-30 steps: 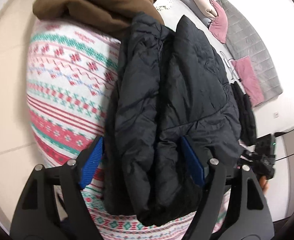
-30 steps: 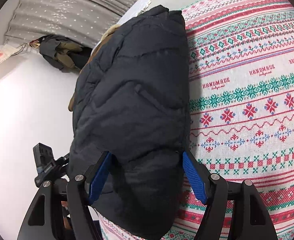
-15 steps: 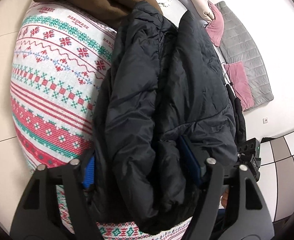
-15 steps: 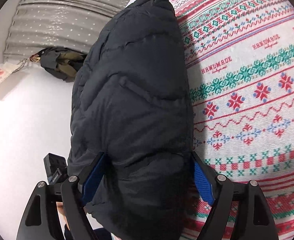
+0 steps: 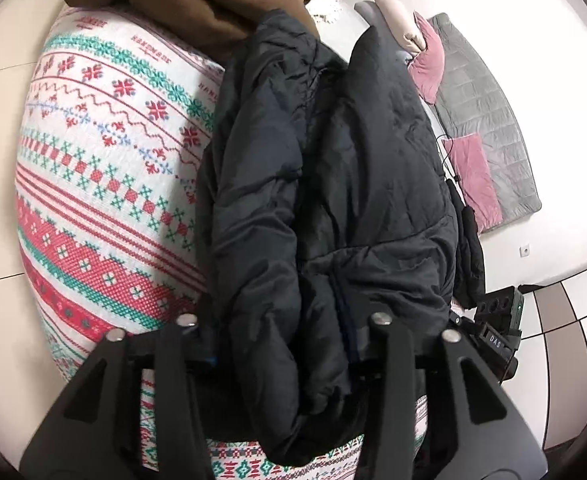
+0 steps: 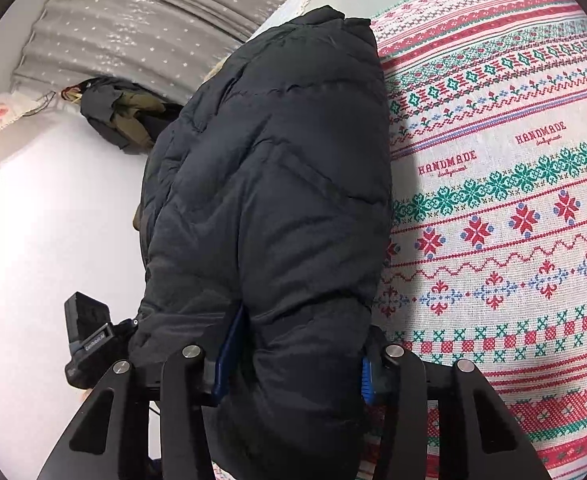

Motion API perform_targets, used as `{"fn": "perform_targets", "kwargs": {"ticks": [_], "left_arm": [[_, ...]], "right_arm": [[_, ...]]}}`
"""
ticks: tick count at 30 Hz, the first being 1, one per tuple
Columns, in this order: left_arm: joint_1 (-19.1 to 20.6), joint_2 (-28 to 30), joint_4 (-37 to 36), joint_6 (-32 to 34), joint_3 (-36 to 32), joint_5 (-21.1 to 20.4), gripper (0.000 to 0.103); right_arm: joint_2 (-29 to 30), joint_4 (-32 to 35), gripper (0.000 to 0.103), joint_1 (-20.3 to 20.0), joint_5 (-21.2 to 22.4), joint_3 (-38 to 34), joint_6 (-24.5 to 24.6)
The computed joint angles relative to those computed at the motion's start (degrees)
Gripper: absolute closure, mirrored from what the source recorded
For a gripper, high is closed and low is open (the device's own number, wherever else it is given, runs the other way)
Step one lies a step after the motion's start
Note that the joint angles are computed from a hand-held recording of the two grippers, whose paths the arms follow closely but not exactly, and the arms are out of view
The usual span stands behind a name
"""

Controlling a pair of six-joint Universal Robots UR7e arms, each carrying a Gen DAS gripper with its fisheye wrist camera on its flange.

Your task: Fold large clothes

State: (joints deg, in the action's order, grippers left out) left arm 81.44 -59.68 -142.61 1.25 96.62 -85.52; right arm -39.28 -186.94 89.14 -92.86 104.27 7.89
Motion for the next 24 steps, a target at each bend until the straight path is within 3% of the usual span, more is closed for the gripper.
{"fn": "perform_targets", "kwargs": {"ticks": [5, 9, 15, 24], "left_arm": [[0.18, 0.67, -1.26, -1.09, 0.1, -0.53, 0.052], [-0.51, 0.56, -3.16, -0.63, 1.13, 0.57, 0.064], [-1.18, 0.45, -5.71, -1.72, 1.99, 1.12, 0.078], [-1.5, 0.46, -7.66, -2.55, 2.05, -0.05, 0.083]], "right_arm": [[-0.82, 0.86, 0.056, -0.47, 0.76, 0.45, 0.41], [-0.91, 1.01, 0.057, -0.47, -0.39, 0.38, -1.14], [-0.66, 0.81, 0.067, 1.37, -3.59, -0.4, -2.62], [-1.42, -1.23, 0.077, 3.55, -6.79, -0.51, -6.54]]}}
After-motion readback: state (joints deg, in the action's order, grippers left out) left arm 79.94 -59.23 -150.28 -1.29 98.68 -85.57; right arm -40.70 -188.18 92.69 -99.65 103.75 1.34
